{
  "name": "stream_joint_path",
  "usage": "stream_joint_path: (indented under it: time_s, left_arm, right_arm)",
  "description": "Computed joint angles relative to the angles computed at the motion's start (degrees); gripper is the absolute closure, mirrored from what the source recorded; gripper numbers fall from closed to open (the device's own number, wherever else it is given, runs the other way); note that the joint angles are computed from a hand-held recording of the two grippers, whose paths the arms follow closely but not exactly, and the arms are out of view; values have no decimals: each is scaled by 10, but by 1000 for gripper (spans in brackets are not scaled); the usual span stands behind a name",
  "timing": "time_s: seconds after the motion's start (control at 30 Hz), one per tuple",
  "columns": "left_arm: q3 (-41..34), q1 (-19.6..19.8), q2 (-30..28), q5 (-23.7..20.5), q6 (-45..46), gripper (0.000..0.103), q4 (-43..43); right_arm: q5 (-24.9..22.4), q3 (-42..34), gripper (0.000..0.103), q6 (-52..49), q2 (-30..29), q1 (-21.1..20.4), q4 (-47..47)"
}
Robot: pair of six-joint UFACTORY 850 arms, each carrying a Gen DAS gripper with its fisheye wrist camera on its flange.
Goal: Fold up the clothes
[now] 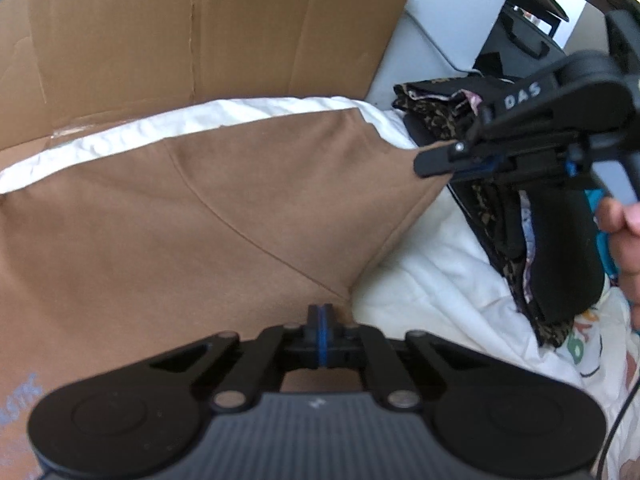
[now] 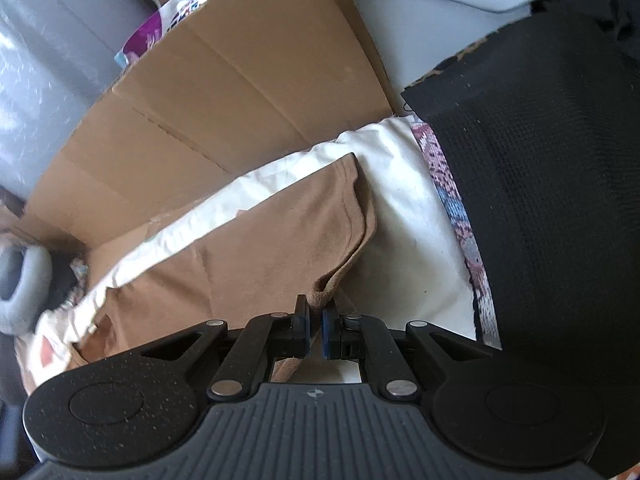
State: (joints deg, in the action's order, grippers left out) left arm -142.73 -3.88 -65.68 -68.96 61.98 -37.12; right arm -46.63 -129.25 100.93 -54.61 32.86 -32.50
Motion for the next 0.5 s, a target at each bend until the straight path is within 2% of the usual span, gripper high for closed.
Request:
stream_joint_path:
  time_s: [0.2, 0.3, 0.4, 0.5]
  left_arm:
    - [-34, -2, -26, -20, -27, 103, 3]
    - [-27, -2, -26, -26, -35, 103, 1]
    - [7, -3, -9, -10, -28, 103, 2]
    - [-7, -4, -18, -15, -51, 103, 7]
  right_arm:
    - [17, 5, 99, -3, 3, 2, -7]
    - [27, -7, 99, -19, -2, 3, -8]
    - [37, -28, 99, -42, -13, 3, 1]
    - [40, -59, 99, -71, -29, 4, 18]
